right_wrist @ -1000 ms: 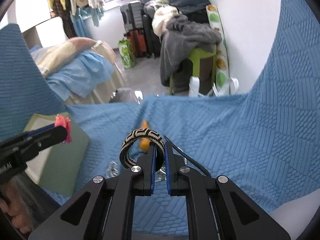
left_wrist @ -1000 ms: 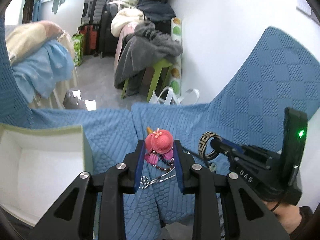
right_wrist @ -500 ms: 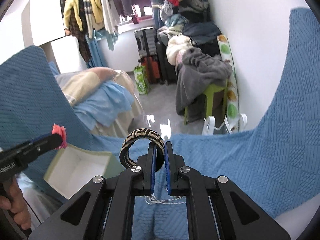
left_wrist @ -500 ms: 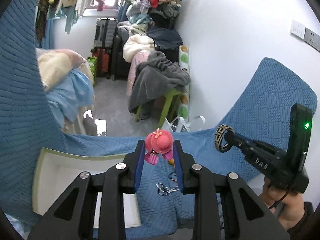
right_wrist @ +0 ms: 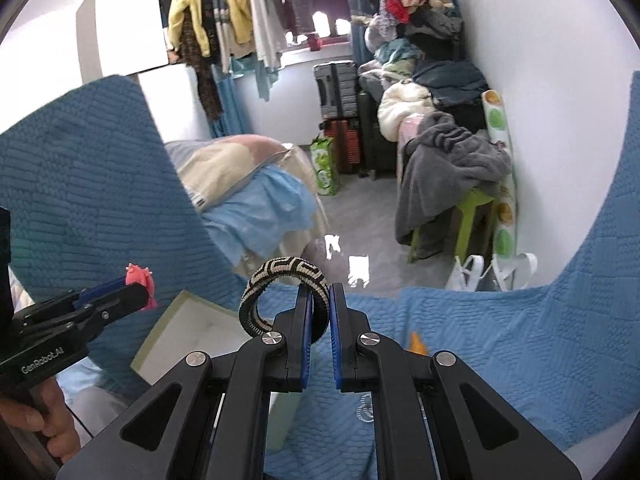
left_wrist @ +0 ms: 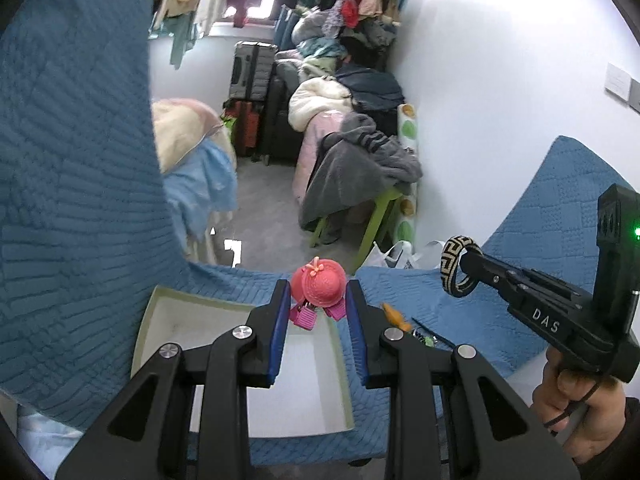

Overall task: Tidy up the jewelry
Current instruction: 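Carry the pink charm and woven bangle into the box and release both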

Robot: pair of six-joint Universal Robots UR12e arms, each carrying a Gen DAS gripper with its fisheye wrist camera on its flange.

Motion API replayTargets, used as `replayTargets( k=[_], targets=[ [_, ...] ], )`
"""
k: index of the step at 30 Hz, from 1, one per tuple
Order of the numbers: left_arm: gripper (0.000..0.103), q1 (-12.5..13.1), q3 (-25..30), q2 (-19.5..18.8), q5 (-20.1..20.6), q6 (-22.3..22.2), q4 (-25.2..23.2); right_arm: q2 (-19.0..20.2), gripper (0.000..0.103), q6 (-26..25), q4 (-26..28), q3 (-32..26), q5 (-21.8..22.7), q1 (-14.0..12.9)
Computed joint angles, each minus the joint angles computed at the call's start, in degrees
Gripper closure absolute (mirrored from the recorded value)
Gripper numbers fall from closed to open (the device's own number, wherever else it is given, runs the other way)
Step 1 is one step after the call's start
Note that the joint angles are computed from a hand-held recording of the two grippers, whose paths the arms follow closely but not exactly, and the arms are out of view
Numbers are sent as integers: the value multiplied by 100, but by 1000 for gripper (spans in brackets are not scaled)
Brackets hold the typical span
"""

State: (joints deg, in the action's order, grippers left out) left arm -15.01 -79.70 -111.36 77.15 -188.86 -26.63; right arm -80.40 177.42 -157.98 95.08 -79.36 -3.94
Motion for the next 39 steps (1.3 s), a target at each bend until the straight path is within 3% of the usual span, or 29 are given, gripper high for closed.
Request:
replayTargets(
  k=[9, 19, 26, 35, 37, 38, 39],
  targets=[
    [74, 169, -25, -99, 14, -246, -568, 283, 97, -189, 541, -148, -11, 268],
    [74, 221, 187, -304, 104, -154, -1500, 622, 97, -271, 1424, -371, -40, 450],
    [74, 152, 402, -482, 473, -17, -2203, 792, 97, -320, 1948, -494, -199, 518],
    [74, 191, 388, -484, 464, -184, -2346, 835, 96, -370, 2233, -515, -203, 526],
    [73, 205, 447, -517, 401, -240, -2402, 824, 93, -383, 2258, -516, -137, 510],
    [66, 223, 443, -512, 331, -294, -2418, 819, 88, -391, 2258, -516, -107, 503],
    [58, 220, 478, -529, 331, -352, -2447, 811, 76, -406, 2249, -513, -86, 496]
  ],
)
